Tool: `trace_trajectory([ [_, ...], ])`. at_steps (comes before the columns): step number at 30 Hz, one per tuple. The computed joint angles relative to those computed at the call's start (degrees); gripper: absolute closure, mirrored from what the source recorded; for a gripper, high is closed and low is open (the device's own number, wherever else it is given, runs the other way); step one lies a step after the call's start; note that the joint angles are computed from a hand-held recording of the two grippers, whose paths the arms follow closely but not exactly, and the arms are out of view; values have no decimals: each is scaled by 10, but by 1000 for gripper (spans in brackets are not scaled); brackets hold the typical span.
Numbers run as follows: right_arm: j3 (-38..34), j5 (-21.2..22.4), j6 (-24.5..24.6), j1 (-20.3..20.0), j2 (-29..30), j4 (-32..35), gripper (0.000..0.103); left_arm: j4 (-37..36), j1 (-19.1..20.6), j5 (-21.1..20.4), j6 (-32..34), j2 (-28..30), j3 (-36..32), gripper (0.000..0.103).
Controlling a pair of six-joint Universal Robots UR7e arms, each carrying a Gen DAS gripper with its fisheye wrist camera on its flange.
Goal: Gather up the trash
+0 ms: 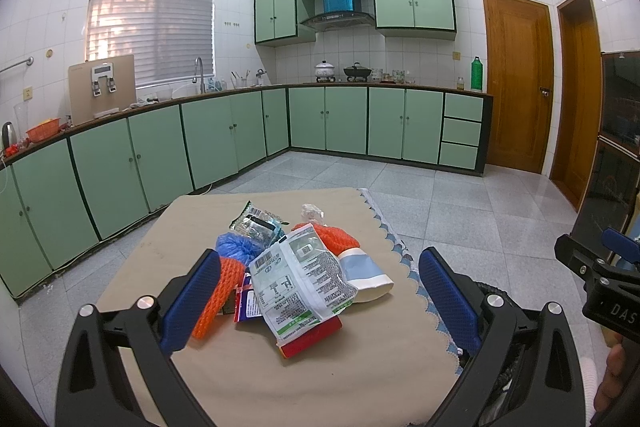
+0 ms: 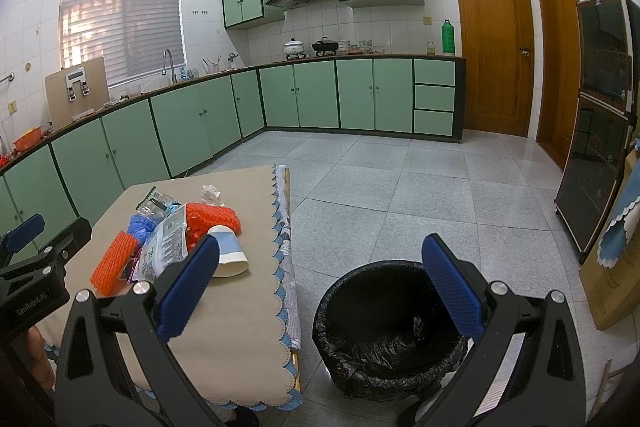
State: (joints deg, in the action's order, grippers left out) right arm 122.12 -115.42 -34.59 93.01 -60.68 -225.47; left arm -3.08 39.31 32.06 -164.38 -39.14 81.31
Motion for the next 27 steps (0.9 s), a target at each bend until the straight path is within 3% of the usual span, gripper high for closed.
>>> trace_trajectory([
  [27, -7, 0, -5, 4, 3, 3, 5, 5, 17, 11, -8, 1, -2, 6],
])
